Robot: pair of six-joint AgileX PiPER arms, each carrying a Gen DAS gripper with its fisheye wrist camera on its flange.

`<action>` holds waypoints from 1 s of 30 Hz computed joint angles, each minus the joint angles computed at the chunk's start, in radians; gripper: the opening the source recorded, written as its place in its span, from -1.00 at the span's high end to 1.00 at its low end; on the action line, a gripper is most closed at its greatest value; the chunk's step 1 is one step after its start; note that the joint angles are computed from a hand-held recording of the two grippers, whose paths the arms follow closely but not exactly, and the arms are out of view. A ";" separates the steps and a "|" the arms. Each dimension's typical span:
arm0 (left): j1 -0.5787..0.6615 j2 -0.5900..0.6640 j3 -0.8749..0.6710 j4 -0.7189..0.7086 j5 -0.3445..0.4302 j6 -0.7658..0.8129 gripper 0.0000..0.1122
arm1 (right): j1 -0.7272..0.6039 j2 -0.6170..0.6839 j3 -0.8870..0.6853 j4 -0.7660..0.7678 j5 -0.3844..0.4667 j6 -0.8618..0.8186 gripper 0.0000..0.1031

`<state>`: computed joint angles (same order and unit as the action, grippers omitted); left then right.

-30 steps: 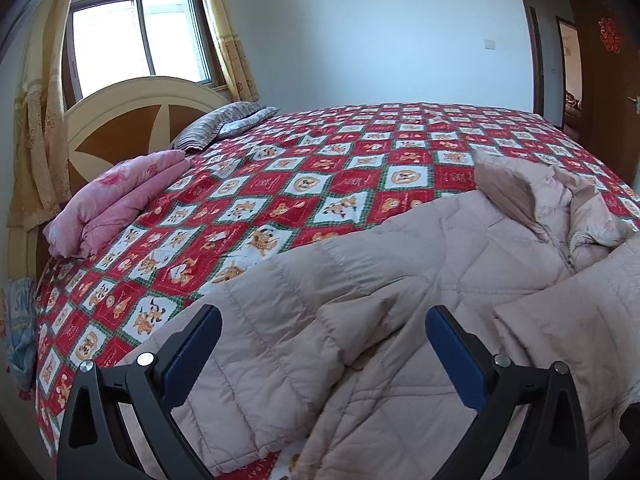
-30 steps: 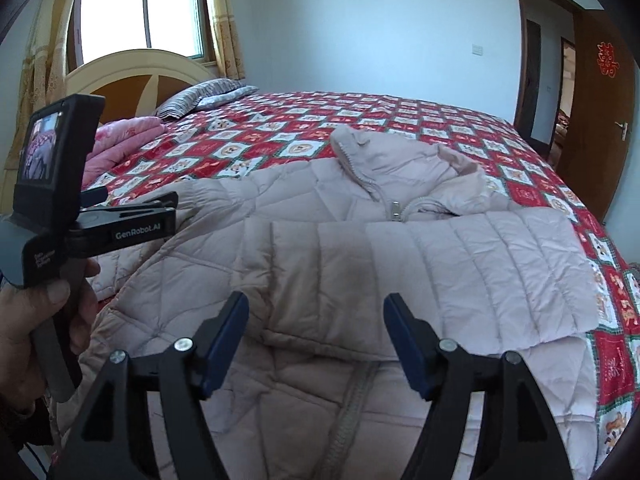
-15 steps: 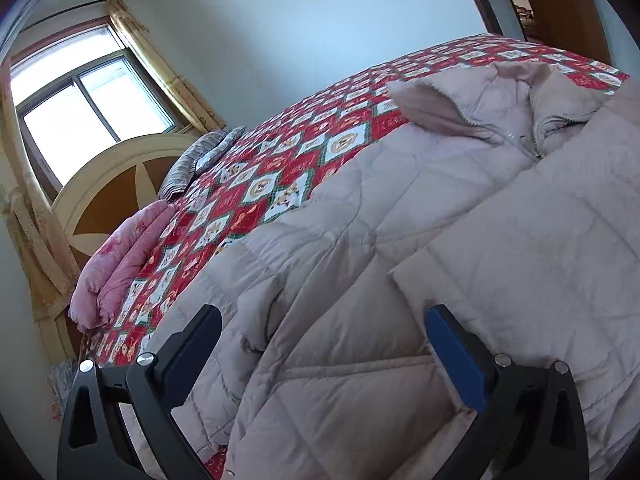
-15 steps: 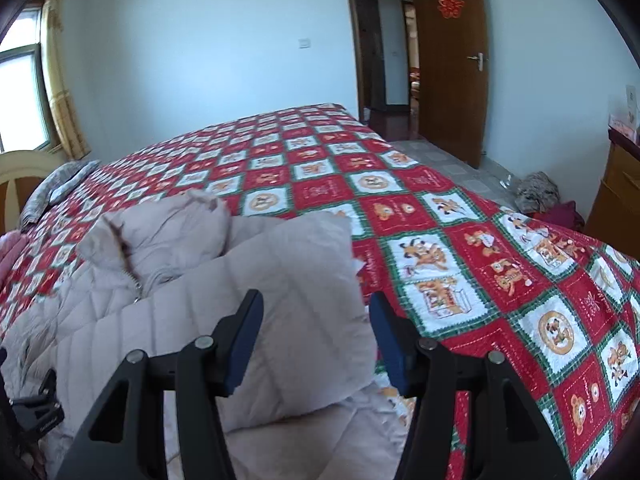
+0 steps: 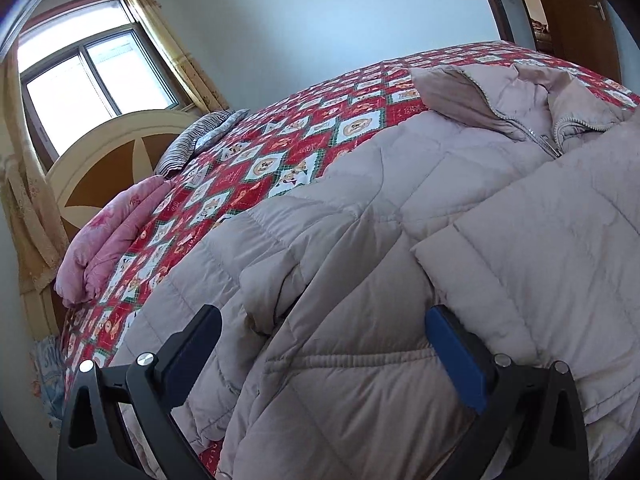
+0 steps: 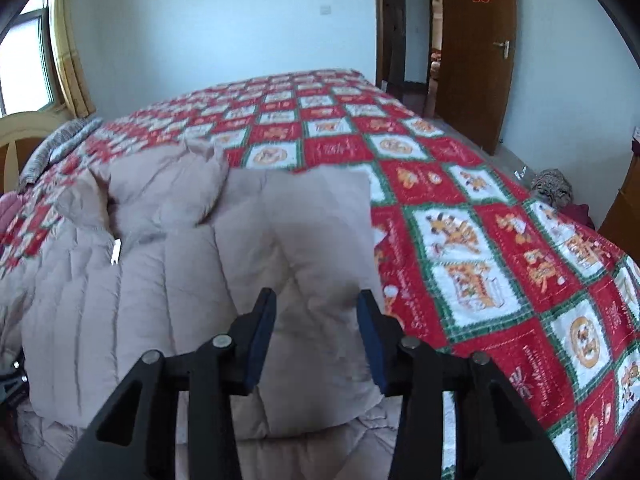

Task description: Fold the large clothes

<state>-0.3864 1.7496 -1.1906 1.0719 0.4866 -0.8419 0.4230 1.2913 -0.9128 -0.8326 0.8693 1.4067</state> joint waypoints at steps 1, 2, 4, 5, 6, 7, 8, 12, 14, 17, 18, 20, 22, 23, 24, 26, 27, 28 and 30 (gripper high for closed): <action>0.002 -0.003 0.000 0.005 -0.003 -0.010 -0.82 | 0.001 0.014 -0.024 -0.031 0.011 0.014 0.12; 0.002 -0.001 -0.002 0.007 -0.003 -0.014 -0.82 | -0.009 0.031 -0.049 -0.043 0.014 0.011 0.12; 0.003 0.012 -0.020 -0.022 0.002 0.014 -0.82 | -0.066 0.083 -0.092 -0.009 -0.031 -0.040 0.12; 0.011 0.018 -0.028 -0.047 -0.006 0.036 -0.82 | -0.093 0.116 -0.110 0.016 -0.057 -0.072 0.12; 0.023 0.028 -0.042 -0.101 -0.018 0.086 -0.82 | -0.119 0.157 -0.124 0.039 -0.083 -0.110 0.12; 0.038 0.041 -0.064 -0.184 -0.022 0.160 -0.82 | -0.136 0.190 -0.134 0.058 -0.095 -0.142 0.12; 0.052 0.048 -0.079 -0.255 -0.026 0.219 -0.82 | -0.141 0.214 -0.132 0.066 -0.099 -0.143 0.12; 0.060 0.079 -0.120 -0.326 -0.021 0.269 -0.82 | -0.131 0.226 -0.071 -0.012 -0.127 -0.028 0.12; 0.061 0.111 -0.161 -0.362 -0.009 0.299 -0.82 | -0.124 0.235 -0.077 -0.023 -0.108 -0.020 0.12; 0.071 0.157 -0.231 -0.473 0.018 0.402 -0.82 | -0.136 0.251 -0.084 -0.019 -0.101 -0.021 0.12; 0.072 0.159 -0.237 -0.486 0.018 0.413 -0.82 | -0.141 0.256 -0.084 -0.021 -0.103 -0.016 0.11; 0.075 0.157 -0.233 -0.495 0.012 0.418 -0.82 | -0.146 0.269 -0.093 -0.013 -0.100 -0.020 0.10; 0.078 0.147 -0.218 -0.500 0.000 0.417 -0.82 | -0.127 0.276 -0.110 -0.011 -0.062 -0.033 0.09; 0.081 0.144 -0.215 -0.507 -0.003 0.422 -0.82 | -0.111 0.269 -0.118 -0.010 -0.031 -0.037 0.09; 0.084 0.143 -0.215 -0.519 -0.005 0.430 -0.82 | -0.088 0.253 -0.122 -0.011 0.005 -0.025 0.09; 0.087 0.142 -0.214 -0.534 -0.007 0.440 -0.82 | -0.045 0.181 -0.107 0.003 0.006 0.017 0.06; 0.085 0.142 -0.213 -0.527 -0.007 0.434 -0.82 | -0.009 0.152 -0.112 0.013 0.000 0.016 0.04; 0.081 0.141 -0.211 -0.512 -0.005 0.420 -0.82 | 0.028 0.146 -0.130 0.017 0.002 0.000 -0.10; 0.084 0.139 -0.209 -0.509 -0.005 0.423 -0.82 | 0.117 0.156 -0.158 -0.011 -0.001 -0.007 -0.30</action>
